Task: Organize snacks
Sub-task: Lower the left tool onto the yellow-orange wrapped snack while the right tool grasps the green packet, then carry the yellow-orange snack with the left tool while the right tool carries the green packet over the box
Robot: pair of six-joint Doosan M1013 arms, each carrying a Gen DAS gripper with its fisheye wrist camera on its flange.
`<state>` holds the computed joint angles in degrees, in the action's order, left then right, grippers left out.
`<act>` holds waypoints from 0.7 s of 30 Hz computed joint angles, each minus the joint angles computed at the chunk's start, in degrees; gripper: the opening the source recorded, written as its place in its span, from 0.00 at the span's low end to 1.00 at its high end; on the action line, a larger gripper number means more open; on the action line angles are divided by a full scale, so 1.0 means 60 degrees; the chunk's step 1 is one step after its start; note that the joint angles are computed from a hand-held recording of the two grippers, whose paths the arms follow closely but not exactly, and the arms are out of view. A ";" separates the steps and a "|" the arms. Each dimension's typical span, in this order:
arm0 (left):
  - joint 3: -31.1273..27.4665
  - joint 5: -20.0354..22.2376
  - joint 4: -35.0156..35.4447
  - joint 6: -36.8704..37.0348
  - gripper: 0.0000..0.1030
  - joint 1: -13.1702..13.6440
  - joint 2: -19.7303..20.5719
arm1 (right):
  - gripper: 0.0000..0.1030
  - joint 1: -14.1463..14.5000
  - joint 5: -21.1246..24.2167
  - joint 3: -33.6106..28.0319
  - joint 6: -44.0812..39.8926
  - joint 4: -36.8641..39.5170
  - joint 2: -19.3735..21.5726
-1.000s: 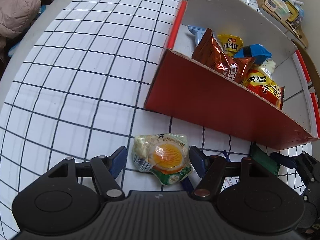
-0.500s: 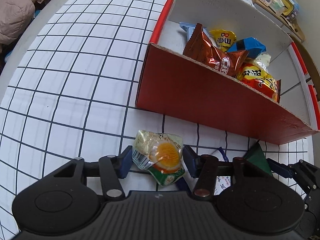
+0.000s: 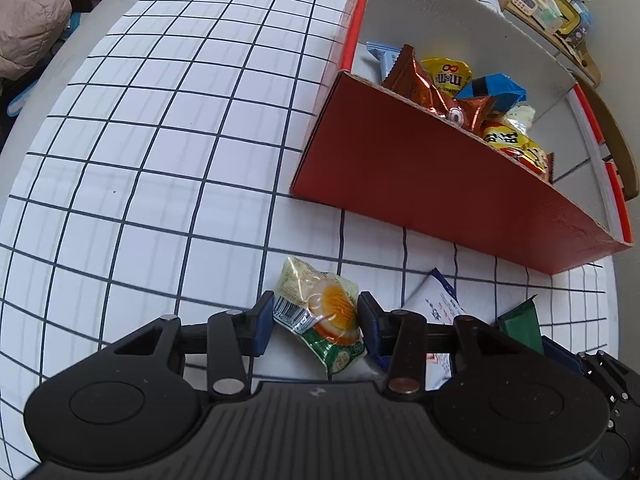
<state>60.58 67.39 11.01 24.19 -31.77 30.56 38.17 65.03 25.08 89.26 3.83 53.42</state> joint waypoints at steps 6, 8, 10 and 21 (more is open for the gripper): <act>0.0256 -0.0223 0.0011 0.0164 0.40 -0.0067 -0.0222 | 0.42 0.0056 -0.0497 0.0833 0.0968 -0.0322 -0.0498; 0.0366 -0.0345 0.0033 0.0152 0.40 -0.0093 -0.0332 | 0.42 0.0064 -0.0660 0.1061 0.1240 -0.0326 -0.0659; 0.0436 -0.0447 0.0036 0.0166 0.40 -0.0120 -0.0437 | 0.42 0.0086 -0.0846 0.1263 0.1496 -0.0377 -0.0817; 0.0027 -0.0303 0.0597 0.0689 0.40 -0.0355 -0.0614 | 0.42 0.0214 -0.1106 0.1030 0.2153 -0.0784 -0.1038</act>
